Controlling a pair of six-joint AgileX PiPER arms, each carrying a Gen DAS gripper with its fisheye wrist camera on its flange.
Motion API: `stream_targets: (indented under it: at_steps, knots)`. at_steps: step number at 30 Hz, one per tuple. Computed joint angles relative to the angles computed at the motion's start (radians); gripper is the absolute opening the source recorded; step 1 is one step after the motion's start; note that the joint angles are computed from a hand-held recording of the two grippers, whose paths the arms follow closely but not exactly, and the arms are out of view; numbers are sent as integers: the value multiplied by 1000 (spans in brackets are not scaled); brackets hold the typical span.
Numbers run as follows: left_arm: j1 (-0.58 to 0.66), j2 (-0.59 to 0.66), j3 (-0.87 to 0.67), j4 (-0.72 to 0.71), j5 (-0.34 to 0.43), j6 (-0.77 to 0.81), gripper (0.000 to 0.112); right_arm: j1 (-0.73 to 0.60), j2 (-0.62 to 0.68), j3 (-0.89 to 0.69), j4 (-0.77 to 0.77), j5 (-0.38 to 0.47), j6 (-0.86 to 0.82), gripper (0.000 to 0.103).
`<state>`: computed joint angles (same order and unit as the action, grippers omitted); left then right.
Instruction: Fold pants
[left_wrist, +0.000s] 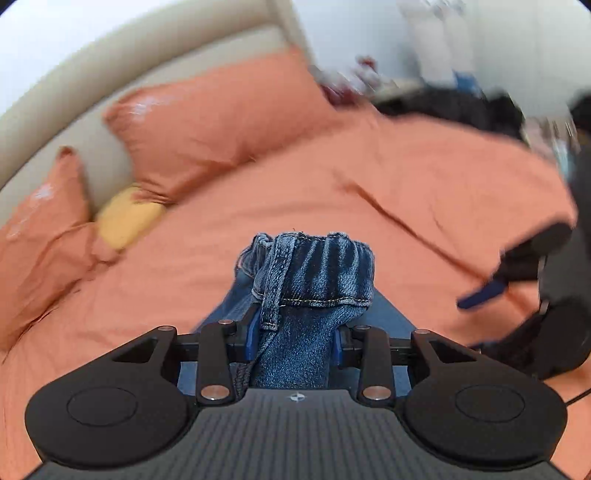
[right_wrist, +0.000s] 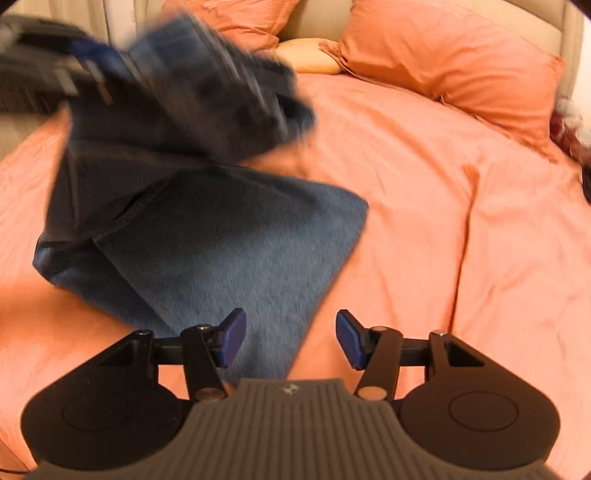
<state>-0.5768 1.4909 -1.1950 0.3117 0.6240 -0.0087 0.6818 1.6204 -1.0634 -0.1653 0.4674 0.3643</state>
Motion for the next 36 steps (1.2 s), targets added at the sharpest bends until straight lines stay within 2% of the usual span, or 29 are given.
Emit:
stream_targets:
  at_steps: [3,6,9,14,16,19,22,25,31,36]
  knots:
    - [-65,38,57,61,-13,-49,41,-9,-23,44,71,-4,-72,52]
    - [-67,73,56,-13,24,53,43,-8,-23,46,72,40,-102,52]
    - [-28,103,33,-153,75,209,47,27,1,24,-32,116,-17,52]
    - [113,145,-59,-491,233,490,73,32,2,10,-51,155,-2,52]
    - [201,165,-103,-654,328,565,76,42,1,-5,-83,187,26,52]
    - [303,144,-114,-758,388,631,74,51,-17,-32,-90,224,37,52]
    - [387,102,-106,-755,427,724,74,47,-41,-71,-29,239,45,52]
    - [463,55,-73,-694,414,799,74,42,-8,-158,9,259,108,52]
    - [608,6,-10,-604,389,925,74,36,119,-353,-5,282,256,49]
    - [750,11,39,-587,402,1056,74,24,268,-545,8,375,331,43]
